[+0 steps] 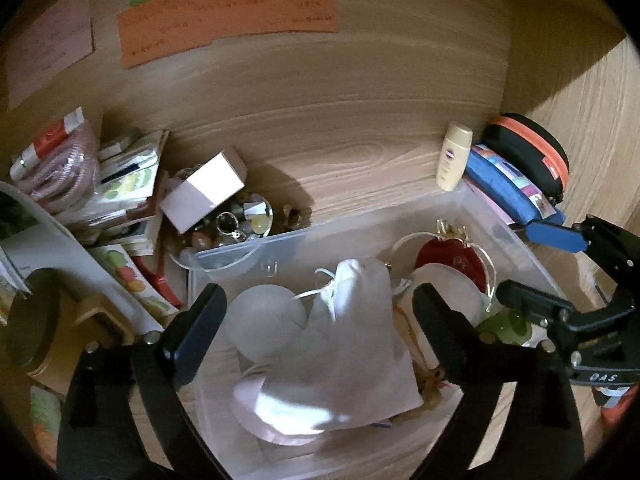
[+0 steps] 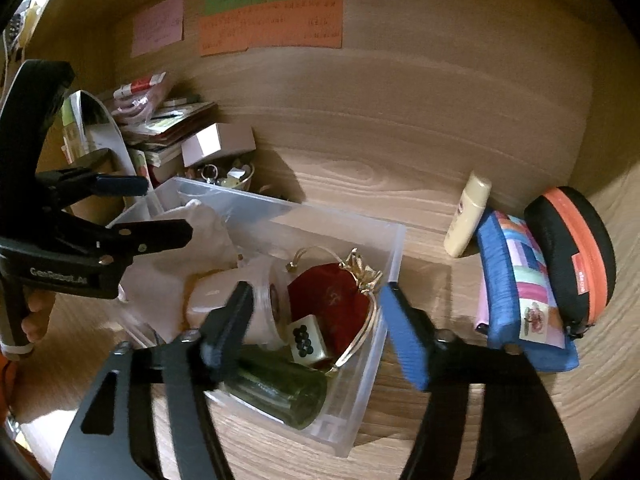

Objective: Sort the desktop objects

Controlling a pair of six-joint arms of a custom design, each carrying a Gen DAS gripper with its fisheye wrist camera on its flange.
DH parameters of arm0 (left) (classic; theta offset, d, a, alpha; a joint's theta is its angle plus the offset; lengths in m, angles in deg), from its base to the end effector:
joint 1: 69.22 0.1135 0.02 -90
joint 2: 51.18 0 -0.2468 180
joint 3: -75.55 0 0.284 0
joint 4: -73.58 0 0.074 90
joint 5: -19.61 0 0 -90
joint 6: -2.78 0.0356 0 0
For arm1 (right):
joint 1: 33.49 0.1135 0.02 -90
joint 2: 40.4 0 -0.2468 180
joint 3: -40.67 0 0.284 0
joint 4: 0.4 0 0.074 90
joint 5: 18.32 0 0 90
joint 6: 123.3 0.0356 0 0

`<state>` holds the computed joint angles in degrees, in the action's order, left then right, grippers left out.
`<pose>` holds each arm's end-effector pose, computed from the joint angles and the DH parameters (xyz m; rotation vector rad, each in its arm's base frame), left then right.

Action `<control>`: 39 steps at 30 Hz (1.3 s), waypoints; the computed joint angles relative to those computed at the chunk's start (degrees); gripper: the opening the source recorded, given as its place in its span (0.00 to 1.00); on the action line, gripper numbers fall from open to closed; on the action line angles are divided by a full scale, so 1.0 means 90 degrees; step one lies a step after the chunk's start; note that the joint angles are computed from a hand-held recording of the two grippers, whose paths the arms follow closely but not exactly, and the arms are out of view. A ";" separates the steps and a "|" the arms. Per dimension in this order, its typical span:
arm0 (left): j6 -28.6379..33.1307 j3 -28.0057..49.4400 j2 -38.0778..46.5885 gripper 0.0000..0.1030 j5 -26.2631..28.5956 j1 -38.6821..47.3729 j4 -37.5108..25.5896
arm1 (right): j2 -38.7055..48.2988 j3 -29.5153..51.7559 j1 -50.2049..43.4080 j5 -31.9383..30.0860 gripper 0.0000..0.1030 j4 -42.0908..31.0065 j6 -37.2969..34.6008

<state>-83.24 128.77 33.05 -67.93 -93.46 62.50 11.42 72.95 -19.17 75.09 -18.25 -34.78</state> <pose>0.2911 -0.1327 0.1393 0.5859 2.2402 -0.2299 0.2157 0.0529 0.1460 -0.2731 2.2058 0.0571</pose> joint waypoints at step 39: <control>-0.0582 -0.3009 -0.6023 0.99 -0.1309 -0.0589 -0.1853 | -0.4090 -0.0469 0.4024 0.3909 1.00 -0.3765 0.2639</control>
